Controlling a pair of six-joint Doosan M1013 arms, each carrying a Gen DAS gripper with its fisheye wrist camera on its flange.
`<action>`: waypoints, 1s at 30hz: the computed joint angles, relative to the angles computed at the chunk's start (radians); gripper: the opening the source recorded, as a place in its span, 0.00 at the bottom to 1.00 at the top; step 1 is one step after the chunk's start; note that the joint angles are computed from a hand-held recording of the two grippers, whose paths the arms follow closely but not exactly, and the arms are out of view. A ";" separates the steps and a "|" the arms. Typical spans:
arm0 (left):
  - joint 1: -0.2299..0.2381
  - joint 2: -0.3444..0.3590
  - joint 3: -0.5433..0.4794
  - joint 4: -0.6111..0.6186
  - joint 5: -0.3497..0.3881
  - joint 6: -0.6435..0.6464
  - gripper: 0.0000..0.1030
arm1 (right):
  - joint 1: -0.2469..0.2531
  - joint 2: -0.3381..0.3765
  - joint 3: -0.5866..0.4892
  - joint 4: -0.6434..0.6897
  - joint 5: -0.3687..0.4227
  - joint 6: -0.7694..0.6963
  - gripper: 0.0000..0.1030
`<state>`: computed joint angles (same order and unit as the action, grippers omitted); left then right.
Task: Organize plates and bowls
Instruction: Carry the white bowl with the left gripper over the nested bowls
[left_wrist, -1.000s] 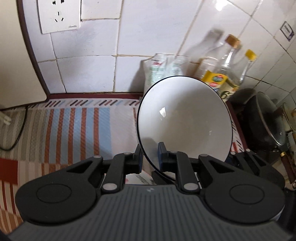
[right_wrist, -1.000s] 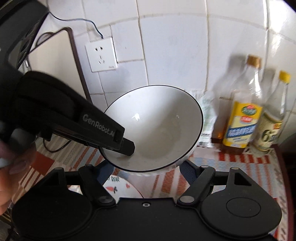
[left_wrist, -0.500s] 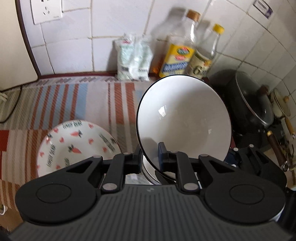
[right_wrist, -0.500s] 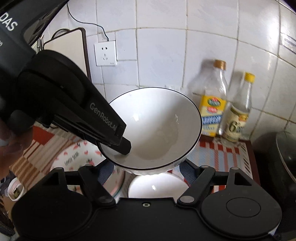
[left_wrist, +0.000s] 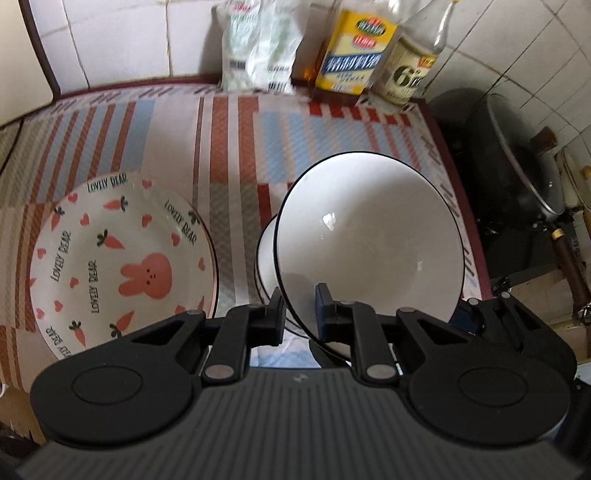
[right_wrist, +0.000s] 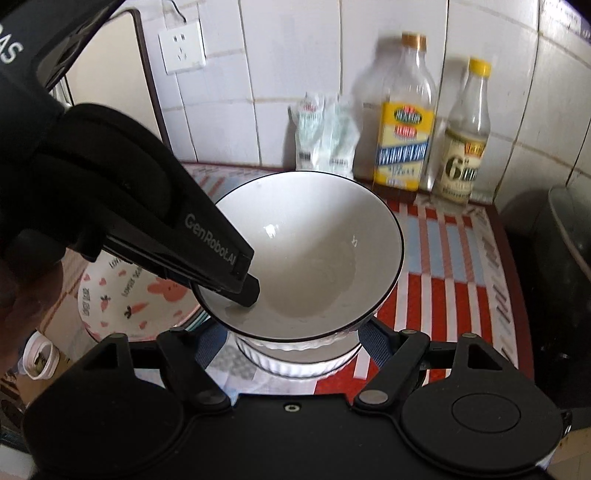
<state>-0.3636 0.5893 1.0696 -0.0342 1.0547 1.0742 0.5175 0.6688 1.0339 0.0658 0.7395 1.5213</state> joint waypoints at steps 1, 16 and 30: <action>0.002 0.004 -0.003 -0.004 0.006 0.001 0.14 | 0.000 0.005 -0.009 0.003 0.018 0.008 0.80; 0.019 0.073 -0.087 -0.024 0.079 -0.003 0.14 | -0.003 0.045 -0.085 -0.037 0.162 0.064 0.87; 0.021 0.081 -0.098 -0.022 0.087 0.009 0.14 | -0.016 0.010 -0.006 0.048 0.029 -0.035 0.88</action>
<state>-0.3428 0.6704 0.9716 -0.0561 1.1418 1.0835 0.5017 0.6790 1.0281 0.1142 0.7689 1.4861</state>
